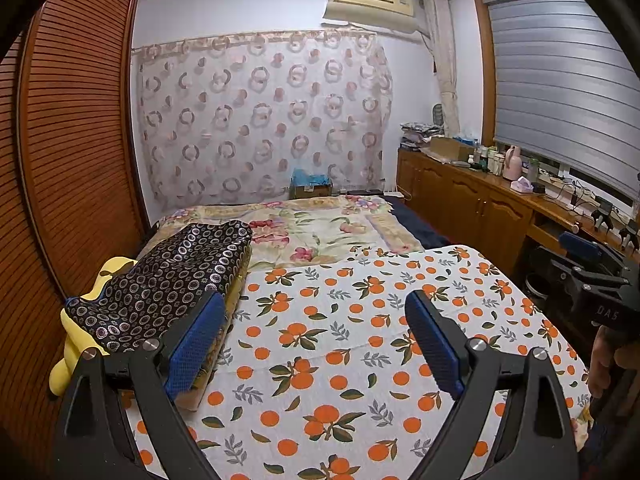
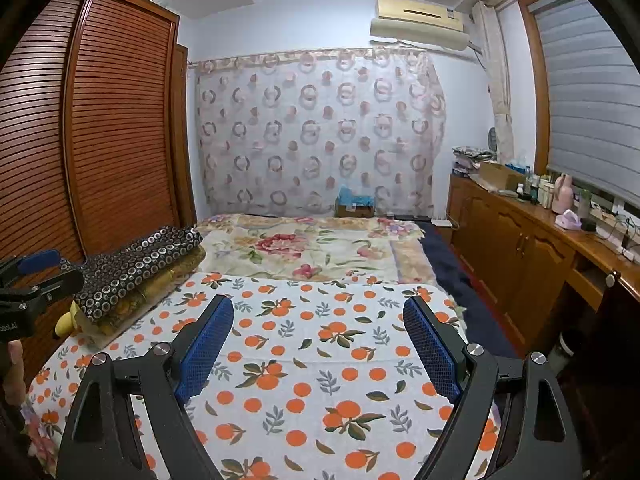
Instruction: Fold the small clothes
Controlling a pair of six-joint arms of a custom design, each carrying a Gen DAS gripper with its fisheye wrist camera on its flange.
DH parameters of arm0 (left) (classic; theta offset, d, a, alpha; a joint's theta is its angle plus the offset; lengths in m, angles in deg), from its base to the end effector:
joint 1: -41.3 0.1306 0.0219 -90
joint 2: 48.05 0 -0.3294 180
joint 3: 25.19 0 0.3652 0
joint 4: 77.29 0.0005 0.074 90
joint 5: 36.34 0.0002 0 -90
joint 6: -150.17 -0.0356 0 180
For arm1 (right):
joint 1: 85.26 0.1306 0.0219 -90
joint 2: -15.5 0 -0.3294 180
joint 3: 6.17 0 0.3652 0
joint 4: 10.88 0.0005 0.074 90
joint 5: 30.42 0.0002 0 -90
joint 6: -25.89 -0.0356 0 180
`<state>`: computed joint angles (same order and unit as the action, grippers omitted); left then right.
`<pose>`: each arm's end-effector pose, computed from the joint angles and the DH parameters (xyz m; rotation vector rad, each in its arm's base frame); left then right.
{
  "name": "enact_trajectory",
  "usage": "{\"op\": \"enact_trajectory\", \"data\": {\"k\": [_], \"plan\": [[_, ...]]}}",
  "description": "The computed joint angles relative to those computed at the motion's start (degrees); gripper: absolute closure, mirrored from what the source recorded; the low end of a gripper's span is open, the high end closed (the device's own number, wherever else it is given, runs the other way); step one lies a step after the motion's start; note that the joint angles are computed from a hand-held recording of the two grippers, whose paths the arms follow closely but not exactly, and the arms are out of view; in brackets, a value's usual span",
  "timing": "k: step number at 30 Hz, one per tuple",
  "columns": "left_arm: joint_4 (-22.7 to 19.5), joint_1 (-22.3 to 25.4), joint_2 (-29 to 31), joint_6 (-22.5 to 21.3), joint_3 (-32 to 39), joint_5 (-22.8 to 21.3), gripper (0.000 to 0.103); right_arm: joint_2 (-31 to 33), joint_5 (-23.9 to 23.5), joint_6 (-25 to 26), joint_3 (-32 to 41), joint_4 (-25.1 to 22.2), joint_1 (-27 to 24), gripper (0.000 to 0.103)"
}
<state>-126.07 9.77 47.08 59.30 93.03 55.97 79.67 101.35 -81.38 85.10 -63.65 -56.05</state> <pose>0.4132 -0.2558 0.5542 0.5938 1.9512 -0.3786 0.2685 0.1224 0.5497 0.2493 1.8879 -0.1897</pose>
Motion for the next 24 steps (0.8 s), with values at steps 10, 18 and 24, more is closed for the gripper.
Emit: {"op": "enact_trajectory", "data": {"k": [10, 18, 24], "plan": [[0.31, -0.05, -0.10, 0.02, -0.36, -0.05, 0.011, -0.03, 0.34, -0.14, -0.09, -0.03, 0.20, 0.015], [0.23, -0.02, -0.08, 0.08, -0.27, -0.03, 0.011, -0.07, 0.19, -0.12, -0.13, 0.02, 0.09, 0.015], [0.32, -0.03, -0.15, 0.09, -0.36, 0.01, 0.011, -0.13, 0.09, 0.00, -0.19, 0.10, 0.01, 0.015]]}}
